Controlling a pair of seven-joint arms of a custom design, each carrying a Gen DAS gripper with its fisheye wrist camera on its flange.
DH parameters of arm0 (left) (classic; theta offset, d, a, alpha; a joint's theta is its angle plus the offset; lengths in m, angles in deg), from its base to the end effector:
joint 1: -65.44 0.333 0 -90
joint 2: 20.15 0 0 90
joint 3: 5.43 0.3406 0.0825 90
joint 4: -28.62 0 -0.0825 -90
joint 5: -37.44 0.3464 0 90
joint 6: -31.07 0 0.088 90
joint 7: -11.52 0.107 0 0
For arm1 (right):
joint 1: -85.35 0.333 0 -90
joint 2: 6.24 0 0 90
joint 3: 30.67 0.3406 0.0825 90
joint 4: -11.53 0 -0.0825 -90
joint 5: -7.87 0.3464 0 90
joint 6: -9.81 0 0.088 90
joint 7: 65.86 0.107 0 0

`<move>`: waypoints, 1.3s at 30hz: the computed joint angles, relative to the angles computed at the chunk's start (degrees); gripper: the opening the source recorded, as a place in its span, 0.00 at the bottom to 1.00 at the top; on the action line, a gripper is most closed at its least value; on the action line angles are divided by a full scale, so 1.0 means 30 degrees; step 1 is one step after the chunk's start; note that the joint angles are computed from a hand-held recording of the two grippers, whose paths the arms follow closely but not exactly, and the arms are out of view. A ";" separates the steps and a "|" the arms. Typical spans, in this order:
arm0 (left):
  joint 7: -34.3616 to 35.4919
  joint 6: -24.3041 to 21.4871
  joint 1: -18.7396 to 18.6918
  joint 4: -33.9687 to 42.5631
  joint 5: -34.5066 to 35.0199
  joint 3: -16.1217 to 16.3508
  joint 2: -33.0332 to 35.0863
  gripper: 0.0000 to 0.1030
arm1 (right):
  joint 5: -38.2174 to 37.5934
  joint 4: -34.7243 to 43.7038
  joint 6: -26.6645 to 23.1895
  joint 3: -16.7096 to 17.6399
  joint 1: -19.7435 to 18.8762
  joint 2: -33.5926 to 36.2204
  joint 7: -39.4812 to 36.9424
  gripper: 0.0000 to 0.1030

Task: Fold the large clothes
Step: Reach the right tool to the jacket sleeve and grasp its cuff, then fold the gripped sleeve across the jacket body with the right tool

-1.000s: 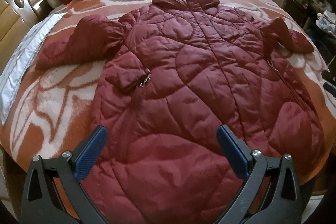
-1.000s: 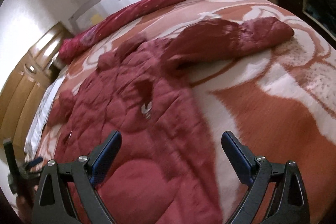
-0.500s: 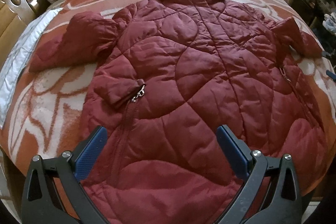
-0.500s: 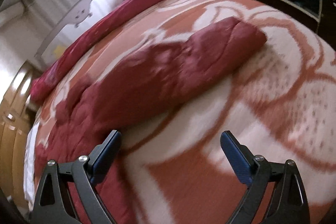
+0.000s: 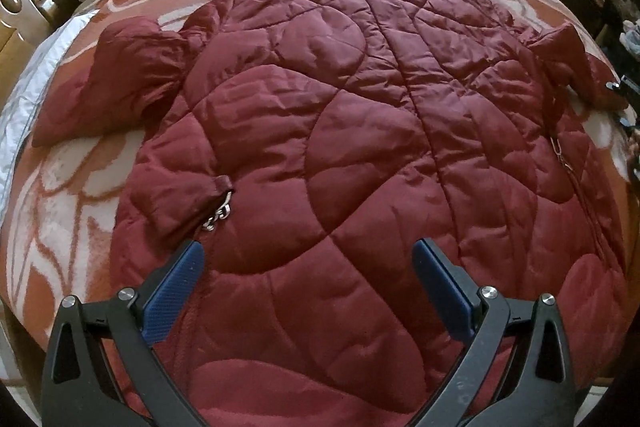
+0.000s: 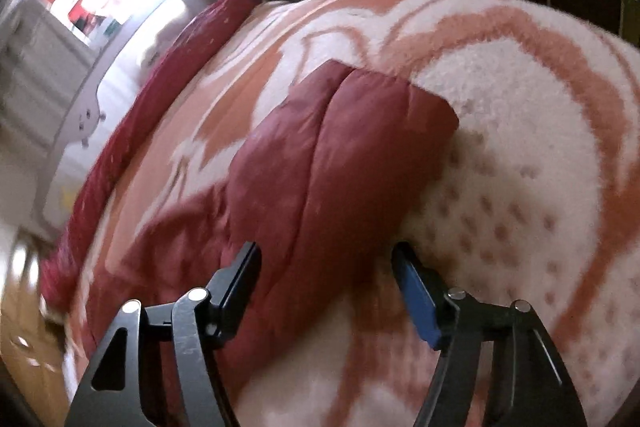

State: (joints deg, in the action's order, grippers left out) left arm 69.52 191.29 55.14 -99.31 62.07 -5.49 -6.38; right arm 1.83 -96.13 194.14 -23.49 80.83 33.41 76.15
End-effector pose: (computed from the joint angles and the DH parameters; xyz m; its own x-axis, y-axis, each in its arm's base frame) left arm 0.5422 -0.1188 0.3473 0.0104 -0.9969 -0.0786 -0.9323 0.0187 -0.3612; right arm 0.6715 0.0274 0.2665 -0.5576 -0.6676 -0.4934 -0.5700 0.7400 -0.3570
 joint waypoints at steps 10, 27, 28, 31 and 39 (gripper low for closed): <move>0.1055 0.0238 -0.0052 0.0148 -0.0961 -0.0182 0.0229 1.00 | -0.0768 0.0677 0.1279 -0.0261 0.0563 0.0150 -0.0695 0.09; 0.5113 0.1839 0.2292 -0.1525 -0.6380 -0.1679 -0.1431 1.00 | -0.7504 0.3504 0.0605 1.1010 -0.3768 0.1835 -0.5159 0.07; 0.5634 0.1931 0.2403 -0.1625 -0.7018 -0.1792 -0.1527 1.00 | -0.7503 0.3964 0.0082 1.1761 -0.3721 0.2395 -0.5797 0.07; 0.7256 0.2243 0.2803 -0.1866 -0.8907 -0.2060 -0.1826 1.00 | -0.7315 0.5058 -0.1182 1.3299 -0.3252 0.3759 -0.7549 0.07; 1.5046 0.0854 0.4722 -0.0958 -1.8534 -0.3426 -0.1900 1.00 | -0.5649 1.0291 -0.6652 1.4887 -0.0018 0.7087 -1.1943 0.07</move>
